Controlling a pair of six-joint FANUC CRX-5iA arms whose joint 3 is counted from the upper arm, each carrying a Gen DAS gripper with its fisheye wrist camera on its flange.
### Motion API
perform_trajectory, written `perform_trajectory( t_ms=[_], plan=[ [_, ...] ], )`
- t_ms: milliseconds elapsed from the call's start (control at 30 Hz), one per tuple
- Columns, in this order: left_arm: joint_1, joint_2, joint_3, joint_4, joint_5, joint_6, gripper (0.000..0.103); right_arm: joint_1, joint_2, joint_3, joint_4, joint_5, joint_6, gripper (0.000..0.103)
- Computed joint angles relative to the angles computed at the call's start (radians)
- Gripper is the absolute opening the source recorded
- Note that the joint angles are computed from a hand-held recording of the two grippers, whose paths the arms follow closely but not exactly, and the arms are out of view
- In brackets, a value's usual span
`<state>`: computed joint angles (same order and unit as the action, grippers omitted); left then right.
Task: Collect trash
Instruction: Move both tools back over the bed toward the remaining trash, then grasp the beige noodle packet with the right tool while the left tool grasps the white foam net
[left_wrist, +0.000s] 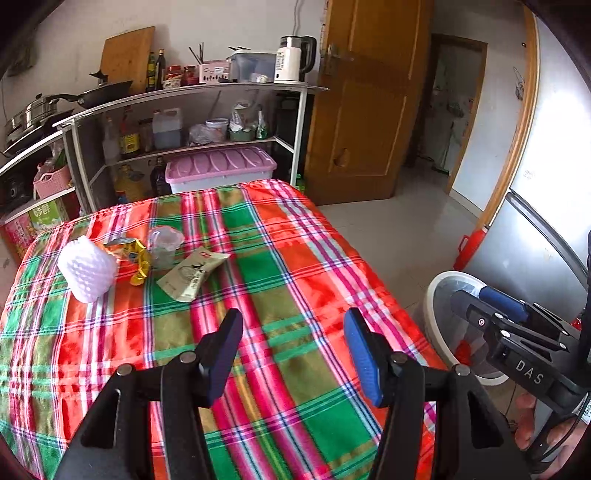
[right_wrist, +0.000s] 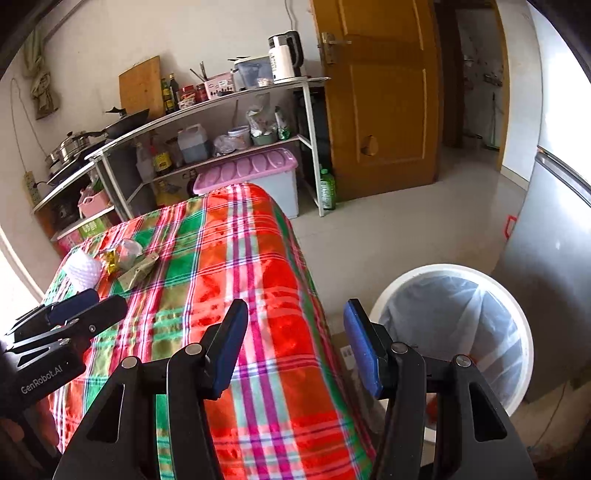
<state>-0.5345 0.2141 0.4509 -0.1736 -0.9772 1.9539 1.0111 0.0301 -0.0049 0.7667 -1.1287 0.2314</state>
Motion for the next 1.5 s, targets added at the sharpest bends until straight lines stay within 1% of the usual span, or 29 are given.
perform_trajectory(
  t_ms=[133, 233, 333, 500, 633, 700, 767, 800, 900, 1067, 1133, 1233, 1267, 1333, 1433, 1500],
  plan=[
    [0.038, -0.036, -0.04, -0.021, -0.003, 0.027, 0.061, 0.001, 0.05, 0.058, -0.024, 0.021, 0.058, 0.055],
    [0.066, -0.06, -0.063, -0.043, -0.009, 0.051, 0.061, -0.007, 0.093, 0.116, -0.066, 0.036, 0.109, 0.055],
    [0.098, -0.081, -0.084, -0.055, -0.015, 0.07, 0.062, -0.011, 0.141, 0.179, -0.094, 0.042, 0.155, 0.055],
    [0.158, -0.12, -0.127, -0.08, -0.015, 0.099, 0.066, -0.022, 0.229, 0.303, -0.166, 0.039, 0.235, 0.055],
    [0.221, -0.142, -0.169, -0.04, 0.007, 0.084, 0.068, -0.03, 0.296, 0.4, -0.219, 0.037, 0.294, 0.055],
    [0.249, -0.144, -0.18, -0.022, 0.012, 0.081, 0.068, -0.037, 0.343, 0.469, -0.255, 0.017, 0.333, 0.055],
    [0.257, -0.145, -0.181, -0.044, 0.017, 0.085, 0.071, -0.042, 0.384, 0.528, -0.283, 0.002, 0.36, 0.055],
    [0.267, -0.145, -0.186, -0.037, 0.025, 0.077, 0.072, -0.042, 0.405, 0.555, -0.289, -0.004, 0.377, 0.055],
    [0.312, -0.14, -0.211, 0.038, 0.052, 0.037, 0.072, -0.04, 0.466, 0.628, -0.278, -0.021, 0.412, 0.055],
    [0.334, -0.112, -0.198, 0.052, 0.042, 0.022, 0.073, -0.045, 0.574, 0.789, -0.322, -0.072, 0.489, 0.055],
    [0.342, -0.105, -0.197, 0.063, 0.05, 0.006, 0.073, -0.049, 0.602, 0.83, -0.34, -0.075, 0.501, 0.055],
    [0.349, -0.091, -0.187, 0.075, 0.059, -0.008, 0.073, -0.065, 0.651, 0.913, -0.39, -0.102, 0.502, 0.055],
    [0.353, -0.09, -0.186, 0.083, 0.063, -0.012, 0.073, -0.071, 0.675, 0.952, -0.404, -0.126, 0.494, 0.055],
    [0.361, -0.088, -0.19, 0.101, 0.079, -0.029, 0.075, -0.078, 0.696, 0.981, -0.414, -0.137, 0.483, 0.055],
    [0.358, -0.069, -0.167, 0.08, 0.068, -0.021, 0.076, -0.082, 0.735, 1.038, -0.419, -0.164, 0.493, 0.055],
    [0.357, -0.051, -0.147, 0.076, 0.053, -0.023, 0.076, -0.082, 0.771, 1.096, -0.414, -0.203, 0.511, 0.055]
  ],
)
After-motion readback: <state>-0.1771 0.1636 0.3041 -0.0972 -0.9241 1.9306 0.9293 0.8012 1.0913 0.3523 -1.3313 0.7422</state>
